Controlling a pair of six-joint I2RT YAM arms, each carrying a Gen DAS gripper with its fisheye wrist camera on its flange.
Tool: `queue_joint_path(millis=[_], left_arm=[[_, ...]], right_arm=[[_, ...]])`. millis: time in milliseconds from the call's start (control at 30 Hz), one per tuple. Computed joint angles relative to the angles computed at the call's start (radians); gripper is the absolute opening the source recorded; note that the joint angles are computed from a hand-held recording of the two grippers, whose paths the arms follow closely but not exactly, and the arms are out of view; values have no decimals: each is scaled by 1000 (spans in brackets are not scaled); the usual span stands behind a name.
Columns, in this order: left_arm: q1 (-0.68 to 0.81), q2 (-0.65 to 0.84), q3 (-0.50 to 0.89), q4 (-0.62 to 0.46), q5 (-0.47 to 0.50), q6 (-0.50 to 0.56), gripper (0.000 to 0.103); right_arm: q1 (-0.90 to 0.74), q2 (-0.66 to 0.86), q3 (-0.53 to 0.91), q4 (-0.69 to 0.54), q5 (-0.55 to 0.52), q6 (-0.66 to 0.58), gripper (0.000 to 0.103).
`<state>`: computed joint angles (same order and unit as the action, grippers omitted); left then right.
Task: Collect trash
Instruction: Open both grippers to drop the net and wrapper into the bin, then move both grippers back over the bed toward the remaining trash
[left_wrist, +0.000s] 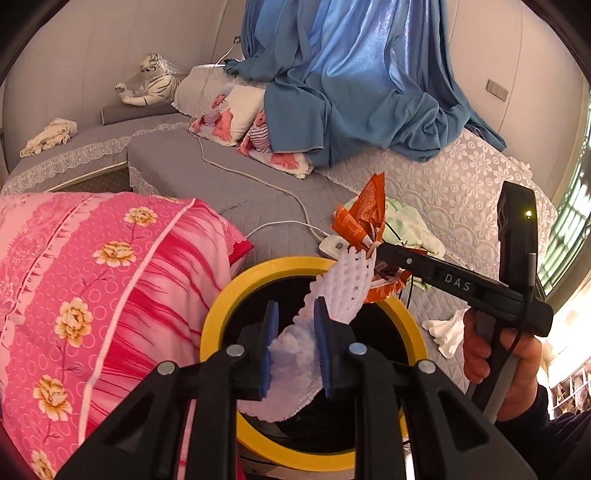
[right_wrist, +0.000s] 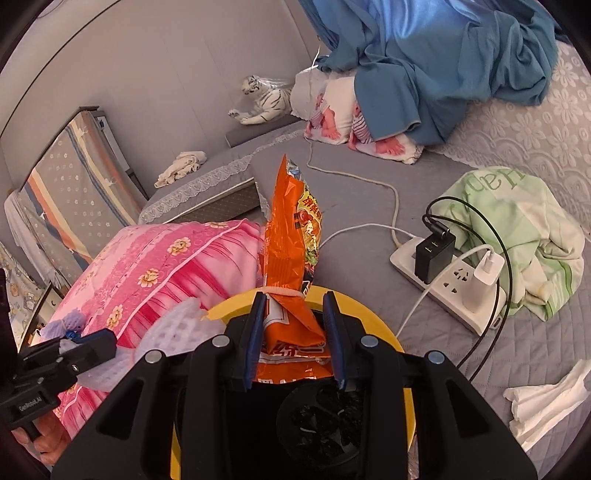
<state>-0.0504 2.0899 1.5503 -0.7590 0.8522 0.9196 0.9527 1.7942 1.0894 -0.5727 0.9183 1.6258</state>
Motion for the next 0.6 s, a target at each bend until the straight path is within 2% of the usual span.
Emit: queue_joint_path(millis=[33, 100, 133, 167, 400, 600], left_arm=[[1, 6, 5, -4, 2, -6, 32], [3, 6, 4, 6, 0, -28, 51], [7, 5, 2, 15, 2, -39, 54], [12, 8, 8, 10, 8, -40, 55], [50, 20, 53, -7, 27, -58, 56], [106, 17, 108, -30, 69, -75, 56]], right_arm=[[1, -1, -3, 0, 1, 5, 30], [0, -4, -6, -11, 4, 23, 35], [1, -5, -7, -18, 7, 37, 41], [-1, -7, -5, -24, 9, 44, 44], [-5, -20, 1, -45, 10, 56, 44], [-11, -8, 63, -14, 24, -53, 44]])
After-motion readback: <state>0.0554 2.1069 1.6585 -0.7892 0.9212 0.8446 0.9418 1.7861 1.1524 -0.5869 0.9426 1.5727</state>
